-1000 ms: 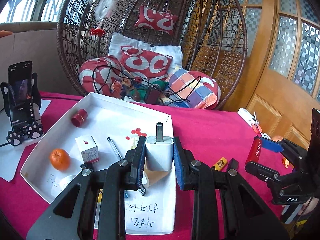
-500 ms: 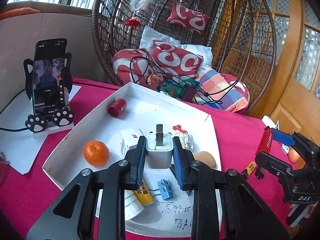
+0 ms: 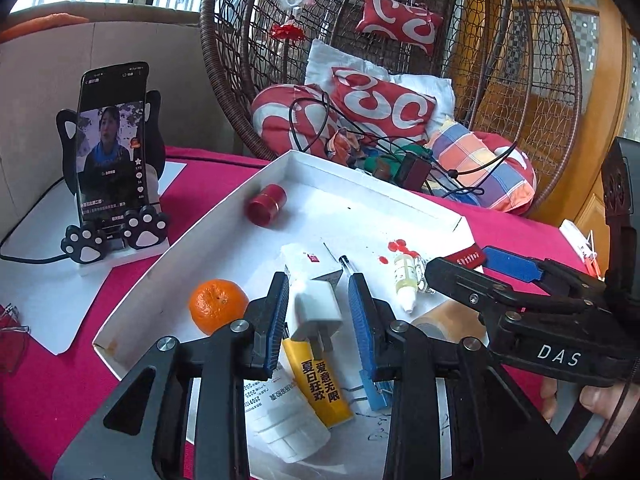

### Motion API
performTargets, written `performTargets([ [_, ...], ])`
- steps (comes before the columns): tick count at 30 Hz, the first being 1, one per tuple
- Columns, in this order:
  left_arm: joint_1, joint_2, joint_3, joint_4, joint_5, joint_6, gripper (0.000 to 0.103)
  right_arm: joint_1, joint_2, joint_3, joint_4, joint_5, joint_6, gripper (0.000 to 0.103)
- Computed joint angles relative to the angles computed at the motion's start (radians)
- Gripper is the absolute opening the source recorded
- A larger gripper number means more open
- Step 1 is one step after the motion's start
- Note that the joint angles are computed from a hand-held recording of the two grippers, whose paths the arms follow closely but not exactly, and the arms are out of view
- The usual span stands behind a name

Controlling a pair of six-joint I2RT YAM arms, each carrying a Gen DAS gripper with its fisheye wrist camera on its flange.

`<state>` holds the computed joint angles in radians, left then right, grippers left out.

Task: Organize rigid objects
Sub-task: 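Carry the white charger and red stick into the tray and release both, then move both tools back to the yellow lighter and black plug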

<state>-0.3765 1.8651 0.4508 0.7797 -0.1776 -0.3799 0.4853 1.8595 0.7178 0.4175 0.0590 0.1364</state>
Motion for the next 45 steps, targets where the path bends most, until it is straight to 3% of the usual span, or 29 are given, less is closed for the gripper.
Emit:
performTargets([
  [2,-0.01,-0.007,-0.005,-0.008,-0.049,-0.004,0.048,0.005,0.012,-0.005,0.011,-0.009,0.012,0.087],
  [4,-0.003,-0.017,-0.015,-0.008,-0.064,-0.021,0.072,0.007,0.0,-0.043,0.059,-0.008,0.017,0.094],
  [5,0.003,-0.021,-0.021,-0.002,-0.066,-0.034,0.08,0.005,-0.013,-0.064,0.083,-0.005,0.021,0.102],
  [6,0.007,-0.026,-0.032,0.015,-0.068,-0.046,0.092,-0.002,-0.024,-0.079,0.099,-0.006,0.027,0.103],
  [8,0.0,-0.036,-0.047,0.033,-0.09,-0.055,0.103,-0.017,-0.054,-0.123,0.141,-0.026,0.05,0.103],
  [30,-0.212,-0.176,-0.048,-0.074,-0.25,-0.033,0.103,-0.087,-0.362,-0.419,0.31,-0.024,0.099,0.103],
  [38,-0.301,-0.158,0.001,-0.126,-0.268,-0.017,0.103,-0.266,-0.459,-0.513,0.328,-0.081,0.062,0.103],
  [45,-0.356,-0.134,0.036,-0.149,-0.247,-0.023,0.103,-0.539,-0.465,-0.545,0.269,-0.21,-0.064,0.103],
])
